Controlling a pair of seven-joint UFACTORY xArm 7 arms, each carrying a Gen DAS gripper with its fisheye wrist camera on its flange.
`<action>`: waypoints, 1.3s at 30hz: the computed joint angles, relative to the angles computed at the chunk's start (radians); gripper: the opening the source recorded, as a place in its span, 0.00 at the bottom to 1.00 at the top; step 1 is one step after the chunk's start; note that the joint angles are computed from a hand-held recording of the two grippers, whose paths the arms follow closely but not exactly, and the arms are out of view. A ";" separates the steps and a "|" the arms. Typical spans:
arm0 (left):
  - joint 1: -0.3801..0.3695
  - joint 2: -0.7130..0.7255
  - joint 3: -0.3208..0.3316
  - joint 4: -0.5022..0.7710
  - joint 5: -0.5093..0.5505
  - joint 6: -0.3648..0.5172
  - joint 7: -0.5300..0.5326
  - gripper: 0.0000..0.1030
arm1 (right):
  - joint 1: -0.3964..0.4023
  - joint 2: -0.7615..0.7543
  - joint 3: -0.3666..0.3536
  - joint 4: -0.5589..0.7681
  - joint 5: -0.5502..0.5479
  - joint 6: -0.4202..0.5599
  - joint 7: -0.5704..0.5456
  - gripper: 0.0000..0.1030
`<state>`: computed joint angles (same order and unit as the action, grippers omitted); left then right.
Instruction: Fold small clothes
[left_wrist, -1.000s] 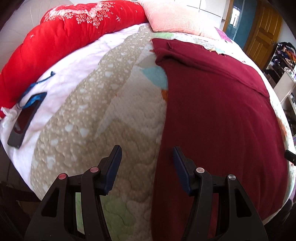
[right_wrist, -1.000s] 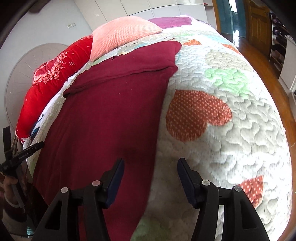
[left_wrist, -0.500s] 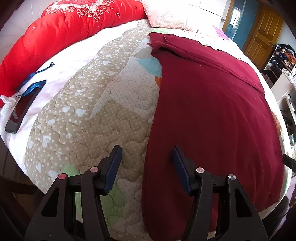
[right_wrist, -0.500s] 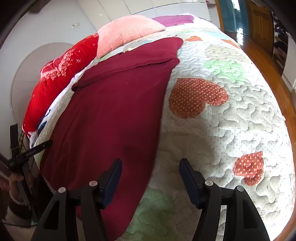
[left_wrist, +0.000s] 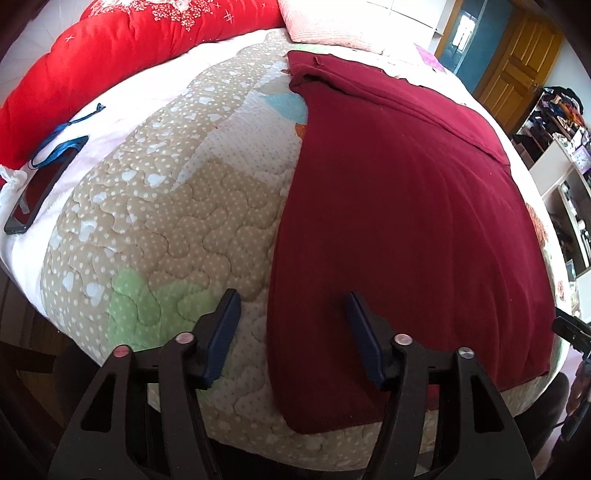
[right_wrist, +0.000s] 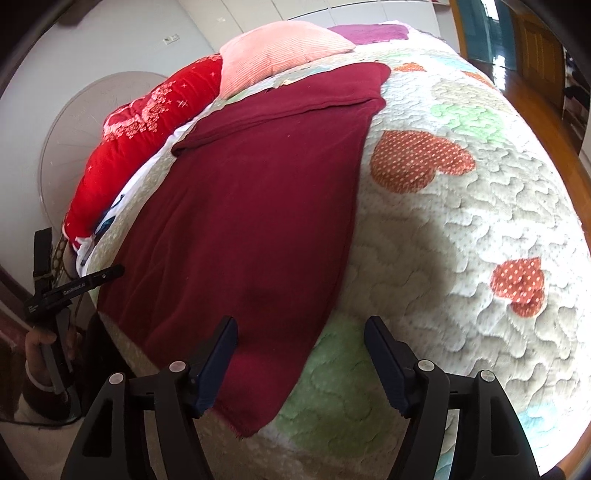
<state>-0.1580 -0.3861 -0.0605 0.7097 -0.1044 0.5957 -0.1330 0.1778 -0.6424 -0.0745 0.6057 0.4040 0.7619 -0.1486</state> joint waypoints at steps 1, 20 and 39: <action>-0.001 -0.001 0.000 -0.002 -0.001 0.000 0.001 0.61 | 0.000 -0.003 0.002 -0.003 -0.003 0.001 0.000 0.69; -0.002 -0.011 -0.009 -0.010 -0.031 0.028 0.019 0.77 | 0.076 -0.052 -0.062 -0.061 0.133 -0.006 -0.131 0.77; -0.009 0.004 -0.016 -0.006 0.012 0.020 -0.005 0.81 | 0.130 -0.062 -0.066 -0.107 0.327 -0.072 -0.260 0.82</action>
<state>-0.1671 -0.3817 -0.0766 0.7033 -0.0922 0.6157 -0.1376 0.3079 -0.7041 -0.1401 0.4992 0.7307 0.6895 -0.4083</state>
